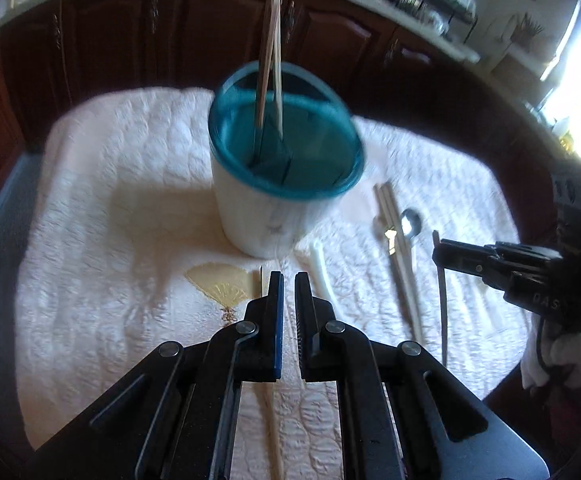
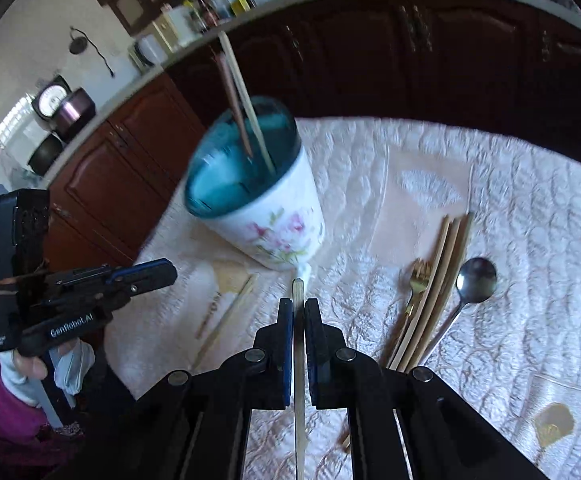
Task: Organize utensils
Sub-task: 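Carry both chopsticks over the holder and open both tools to drop them in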
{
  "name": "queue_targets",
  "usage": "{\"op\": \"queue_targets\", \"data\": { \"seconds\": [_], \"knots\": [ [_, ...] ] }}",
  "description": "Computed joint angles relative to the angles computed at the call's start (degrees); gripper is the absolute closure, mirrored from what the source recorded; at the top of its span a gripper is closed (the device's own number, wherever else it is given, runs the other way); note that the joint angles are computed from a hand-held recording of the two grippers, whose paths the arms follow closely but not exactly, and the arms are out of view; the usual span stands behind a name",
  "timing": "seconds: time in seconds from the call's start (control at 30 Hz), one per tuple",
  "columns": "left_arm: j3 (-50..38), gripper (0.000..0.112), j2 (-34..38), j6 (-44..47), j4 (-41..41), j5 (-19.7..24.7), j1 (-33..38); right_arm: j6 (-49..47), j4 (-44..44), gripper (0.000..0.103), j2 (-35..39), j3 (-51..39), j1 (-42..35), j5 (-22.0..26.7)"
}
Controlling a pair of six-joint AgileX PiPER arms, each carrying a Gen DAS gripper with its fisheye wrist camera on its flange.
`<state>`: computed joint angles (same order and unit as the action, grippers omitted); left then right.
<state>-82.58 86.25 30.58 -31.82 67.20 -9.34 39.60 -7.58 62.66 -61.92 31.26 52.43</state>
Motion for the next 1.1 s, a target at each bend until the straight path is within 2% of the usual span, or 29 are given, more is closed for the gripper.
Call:
{"op": "queue_targets", "data": {
  "seconds": [0.17,0.23,0.33,0.47,0.57,0.67,0.8,0.9,1.1],
  "knots": [
    [0.76,0.108,-1.49,0.62,2.15,-0.44,-0.04,5.78,-5.17,0.098,-1.26,-0.06,4.28,2.29],
    [1.98,0.106,-0.81,-0.08,3.62,-1.13,-1.62,6.31,-5.06,0.098,-1.59,1.59,4.15,1.14],
    [5.25,0.104,0.22,-1.80,8.09,-5.88,-5.57,8.22,-5.86,0.098,-1.73,1.61,5.77,1.82],
    [6.64,0.103,5.55,-9.68,15.46,-11.61,-10.64,9.43,-6.72,0.098,-2.35,0.41,7.39,3.58],
    [5.52,0.103,9.23,-13.85,19.47,-12.92,-12.96,9.65,-6.98,0.098,-2.54,-0.08,7.49,3.92],
    [5.96,0.103,9.28,-13.38,20.01,-14.44,-13.99,10.03,-7.46,0.098,-2.76,-0.63,7.96,4.42],
    [5.17,0.108,9.01,-7.73,13.43,-11.31,-10.57,10.56,-7.96,0.098,-2.95,-1.03,8.67,4.44],
    [4.86,0.108,6.29,-2.24,6.06,-6.94,-4.89,11.83,-9.22,0.098,-3.14,-1.79,10.27,4.68],
    [2.63,0.108,-0.62,4.08,-1.18,1.28,3.67,16.06,-14.56,0.098,-3.26,-5.53,16.37,7.14]
  ]
}}
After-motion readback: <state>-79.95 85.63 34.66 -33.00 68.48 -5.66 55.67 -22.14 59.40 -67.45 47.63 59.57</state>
